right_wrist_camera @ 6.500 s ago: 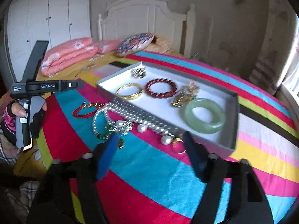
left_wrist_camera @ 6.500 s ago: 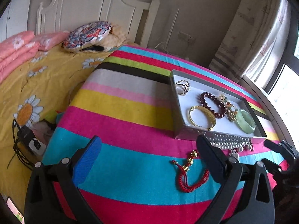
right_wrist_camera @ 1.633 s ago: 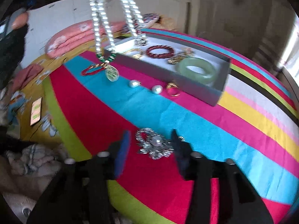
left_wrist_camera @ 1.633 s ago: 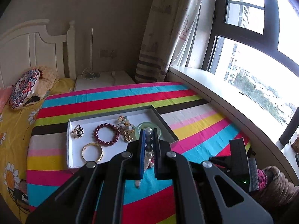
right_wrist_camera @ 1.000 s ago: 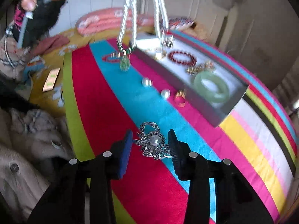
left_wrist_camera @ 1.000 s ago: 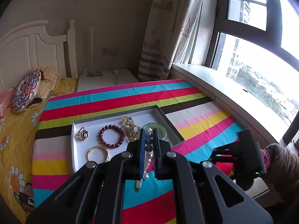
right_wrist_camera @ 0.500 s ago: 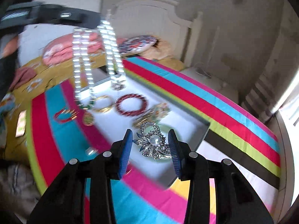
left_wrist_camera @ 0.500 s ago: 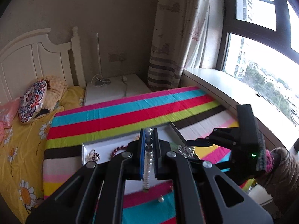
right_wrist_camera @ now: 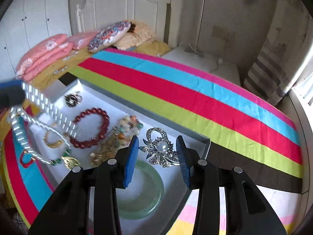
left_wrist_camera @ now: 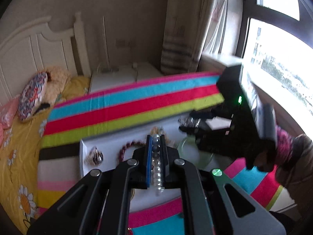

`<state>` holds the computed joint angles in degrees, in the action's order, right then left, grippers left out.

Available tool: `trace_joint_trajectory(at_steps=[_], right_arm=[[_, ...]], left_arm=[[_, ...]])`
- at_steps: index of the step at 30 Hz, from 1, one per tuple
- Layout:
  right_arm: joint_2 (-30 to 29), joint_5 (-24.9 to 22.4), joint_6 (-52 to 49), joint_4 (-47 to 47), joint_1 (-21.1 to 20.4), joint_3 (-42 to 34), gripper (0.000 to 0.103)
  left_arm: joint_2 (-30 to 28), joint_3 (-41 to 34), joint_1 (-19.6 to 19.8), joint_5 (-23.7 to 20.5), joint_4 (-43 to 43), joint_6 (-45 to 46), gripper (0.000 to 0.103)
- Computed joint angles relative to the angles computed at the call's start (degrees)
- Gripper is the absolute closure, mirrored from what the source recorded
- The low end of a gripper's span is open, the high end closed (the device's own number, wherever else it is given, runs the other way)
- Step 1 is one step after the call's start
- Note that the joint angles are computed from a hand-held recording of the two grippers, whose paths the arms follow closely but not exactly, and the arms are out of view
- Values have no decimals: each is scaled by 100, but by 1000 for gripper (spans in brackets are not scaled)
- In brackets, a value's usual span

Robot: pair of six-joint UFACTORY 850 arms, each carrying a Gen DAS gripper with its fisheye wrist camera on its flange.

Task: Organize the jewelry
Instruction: 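Lower the necklace and brooch into the tray and open both tools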

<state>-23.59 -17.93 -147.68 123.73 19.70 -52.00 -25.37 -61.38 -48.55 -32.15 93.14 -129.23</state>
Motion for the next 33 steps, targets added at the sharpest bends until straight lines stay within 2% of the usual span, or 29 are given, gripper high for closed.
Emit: trace_joint_trajectory(at_steps=[2,3,4,6,7,8,9,10,12,14,16,18,23,26,28,30,33], right_arm=[[-39,-69,68,39,-30,-14,61],[-59,-88,462,-282,-53,-55,58],[-58,-133,702,-480,-86,-56,49],[4,-323,740,-512,-162,19,47],[59,-374,689,-472,-185,75,47],[126,-420,676,-456,-199,132,47],[245,-559,643,-417,-248,245,47],[350,-667,651,-414,-285,333,47],[630,-905,508,-243,-364,581,42],[961,-1169,241,54,-434,889,26],[1373,-1614,52,161,-555,1312,18],[1668,-1863,-60,177,-627,1638,17],[2006,-2067,-268,195,-681,2268,17],[1965,-2002,-563,510,-622,2537,17],[1805,-1831,-378,359,-592,2559,17],[1753,-1677,-592,627,-514,2627,17],[1667,-1637,-650,760,-525,2655,17]], left_arm=[[-84,27,75,154,-35,-53,96],[-111,55,104,222,-30,-113,96],[-114,100,125,256,-15,-173,93],[-91,185,152,212,7,-305,81],[-68,226,163,170,39,-382,67],[-26,294,154,42,58,-507,48],[7,345,136,-114,35,-571,38],[37,382,93,-287,-41,-567,25],[121,498,6,-698,-215,-479,18],[216,586,-100,-1028,-463,-352,8],[340,747,-233,-1421,-623,-383,3],[459,934,-386,-1808,-872,-461,3],[776,1515,-768,-2178,-1267,-1046,3],[863,1883,-1041,-2211,-1322,-1682,3],[837,2013,-1171,-2194,-1402,-1865,3],[770,2108,-1308,-2194,-1485,-2022,3],[724,2227,-1406,-2013,-1237,-2287,3]])
